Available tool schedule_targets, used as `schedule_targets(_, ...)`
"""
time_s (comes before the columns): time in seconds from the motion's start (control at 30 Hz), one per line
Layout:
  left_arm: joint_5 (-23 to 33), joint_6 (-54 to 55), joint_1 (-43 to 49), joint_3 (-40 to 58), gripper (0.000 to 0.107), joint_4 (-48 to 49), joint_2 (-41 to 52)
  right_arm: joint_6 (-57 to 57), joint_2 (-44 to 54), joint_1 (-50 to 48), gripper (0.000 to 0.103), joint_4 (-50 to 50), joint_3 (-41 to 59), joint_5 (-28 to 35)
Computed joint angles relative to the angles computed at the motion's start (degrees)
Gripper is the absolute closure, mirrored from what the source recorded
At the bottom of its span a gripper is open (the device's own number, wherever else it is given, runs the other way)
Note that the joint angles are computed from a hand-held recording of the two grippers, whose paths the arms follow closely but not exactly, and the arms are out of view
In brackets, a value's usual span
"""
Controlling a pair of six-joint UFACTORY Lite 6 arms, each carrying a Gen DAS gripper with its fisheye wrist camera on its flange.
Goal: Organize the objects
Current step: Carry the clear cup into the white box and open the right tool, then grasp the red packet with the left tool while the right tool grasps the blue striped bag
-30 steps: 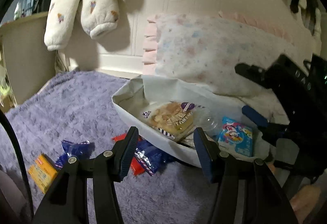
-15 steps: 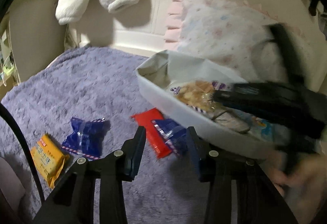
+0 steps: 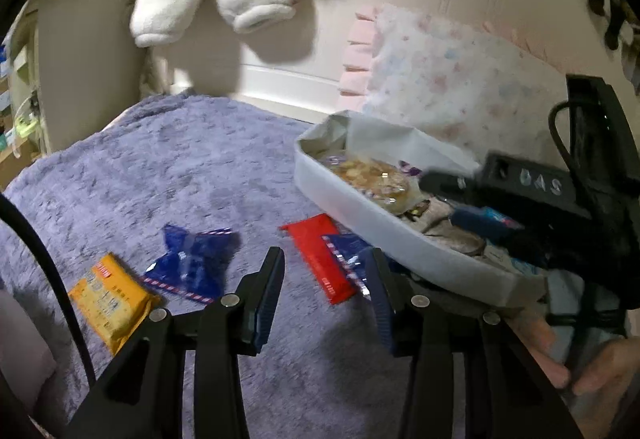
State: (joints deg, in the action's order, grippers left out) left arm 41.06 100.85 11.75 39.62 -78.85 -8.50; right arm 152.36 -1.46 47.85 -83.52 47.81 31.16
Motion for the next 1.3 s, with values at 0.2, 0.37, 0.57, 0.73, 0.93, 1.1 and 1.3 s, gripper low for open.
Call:
schedule_targets(0.2,-2.71,-3.48,5.3,2.65,0.072,0.54,4.55,-29.81,5.39,-2.11,0.043,30.05,10.79,-4.67)
schedule_targets(0.37,-4.89,-13.99,8.13,6.81,0.075,10.09,9.12,-30.3,4.66,3.63,0.043,33.22,14.28,1.43)
schedule_targets(0.57,-1.68,-14.3,9.78,8.59,0.075,10.36,12.58,-34.34,16.27,5.13,0.037,28.25,22.74,-0.89)
schedule_targets(0.73,-6.19,-15.55,7.26,9.54,0.075,10.53,15.45,-32.75,25.87,4.42,0.037,18.26,25.58,4.99)
schedule_targets(0.93,-4.58,-19.82,8.15,12.35,0.075,12.53,18.09,-42.52,38.2,4.41,0.023,19.83,34.65,12.24)
schedule_targets(1.1,-4.62,-20.58,7.65,12.72,0.075,13.28,18.73,-59.88,51.71,4.87,0.0,28.74,51.22,21.39)
schedule_targets(1.3,-5.26,-21.48,7.87,13.64,0.075,13.92,19.48,-58.28,50.69,5.1,0.009,28.68,48.95,23.69)
